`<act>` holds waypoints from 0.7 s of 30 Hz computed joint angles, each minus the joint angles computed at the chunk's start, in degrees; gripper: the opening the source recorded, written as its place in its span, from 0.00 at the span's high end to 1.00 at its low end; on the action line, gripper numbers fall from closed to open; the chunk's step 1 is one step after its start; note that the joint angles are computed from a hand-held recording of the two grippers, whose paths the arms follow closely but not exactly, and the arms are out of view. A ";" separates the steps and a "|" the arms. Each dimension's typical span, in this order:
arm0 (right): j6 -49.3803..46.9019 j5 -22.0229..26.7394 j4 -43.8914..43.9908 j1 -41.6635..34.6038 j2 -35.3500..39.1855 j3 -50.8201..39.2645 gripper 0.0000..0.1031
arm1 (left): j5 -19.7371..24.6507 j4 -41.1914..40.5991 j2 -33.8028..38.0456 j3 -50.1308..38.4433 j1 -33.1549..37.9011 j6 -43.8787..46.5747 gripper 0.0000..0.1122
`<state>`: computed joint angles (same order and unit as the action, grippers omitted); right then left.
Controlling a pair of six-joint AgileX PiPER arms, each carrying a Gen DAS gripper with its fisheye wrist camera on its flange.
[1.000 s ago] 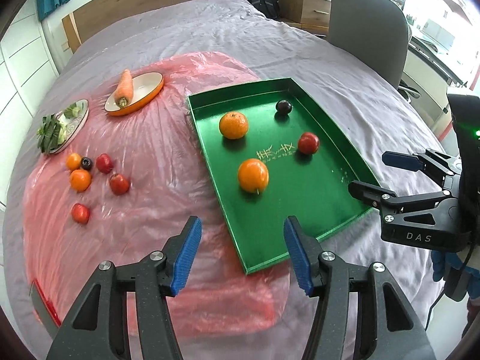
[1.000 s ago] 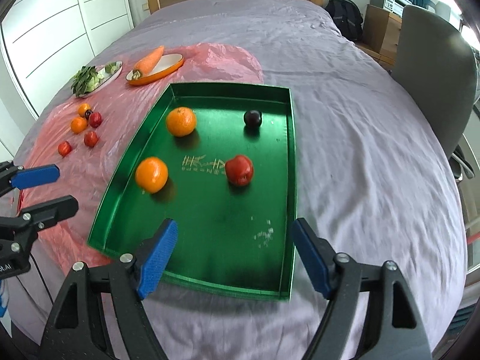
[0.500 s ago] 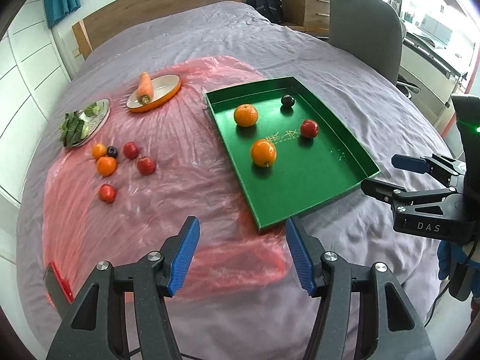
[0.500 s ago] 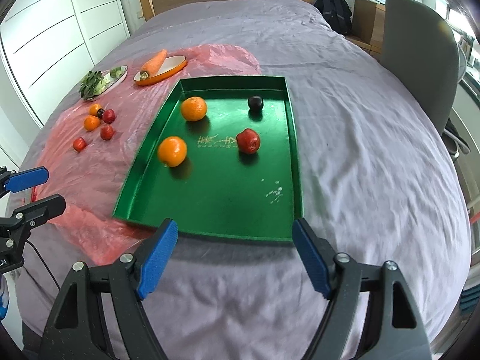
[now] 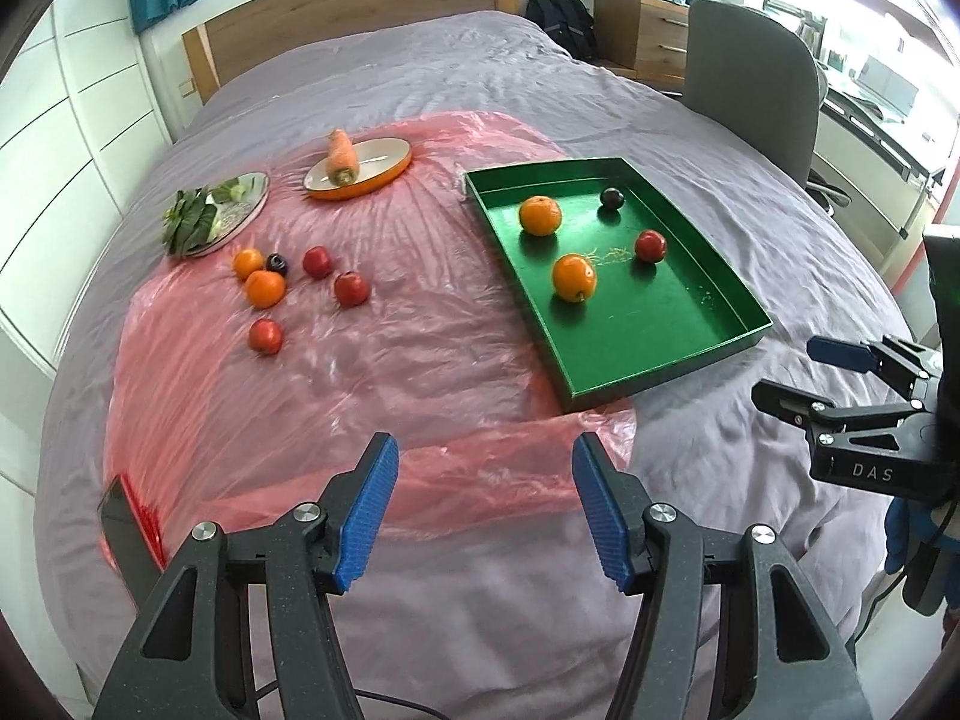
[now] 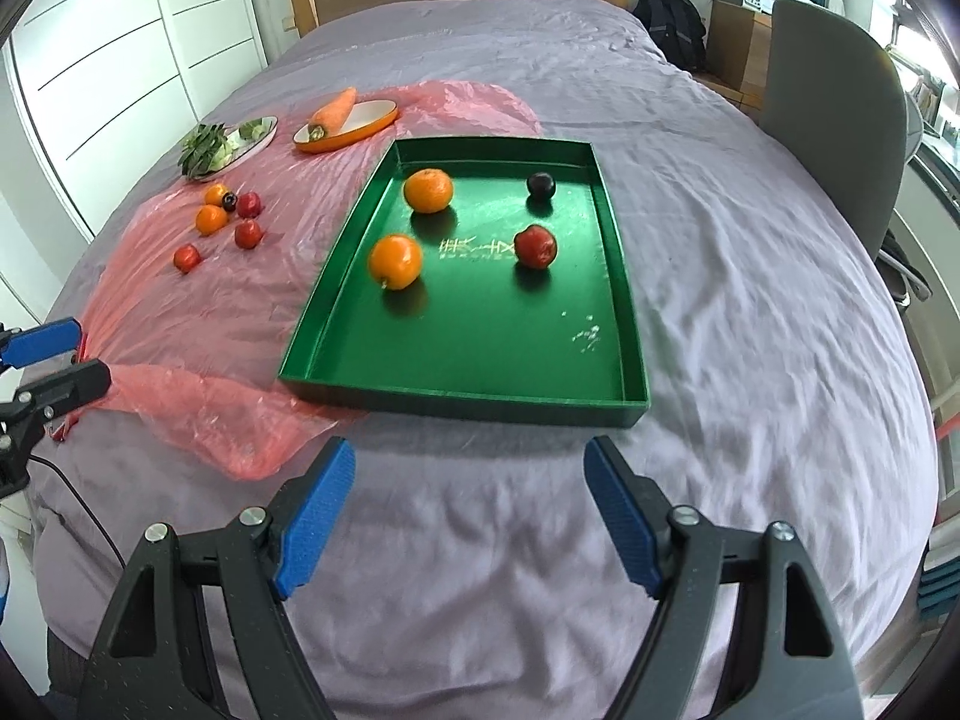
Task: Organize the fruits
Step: 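Withdraw both tools from the tray back toward the remaining fruit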
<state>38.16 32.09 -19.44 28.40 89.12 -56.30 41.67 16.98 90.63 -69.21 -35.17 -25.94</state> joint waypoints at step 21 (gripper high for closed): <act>9.28 4.23 -3.37 12.87 1.94 -3.16 0.00 | -6.12 9.58 -12.83 18.78 9.59 -10.82 0.51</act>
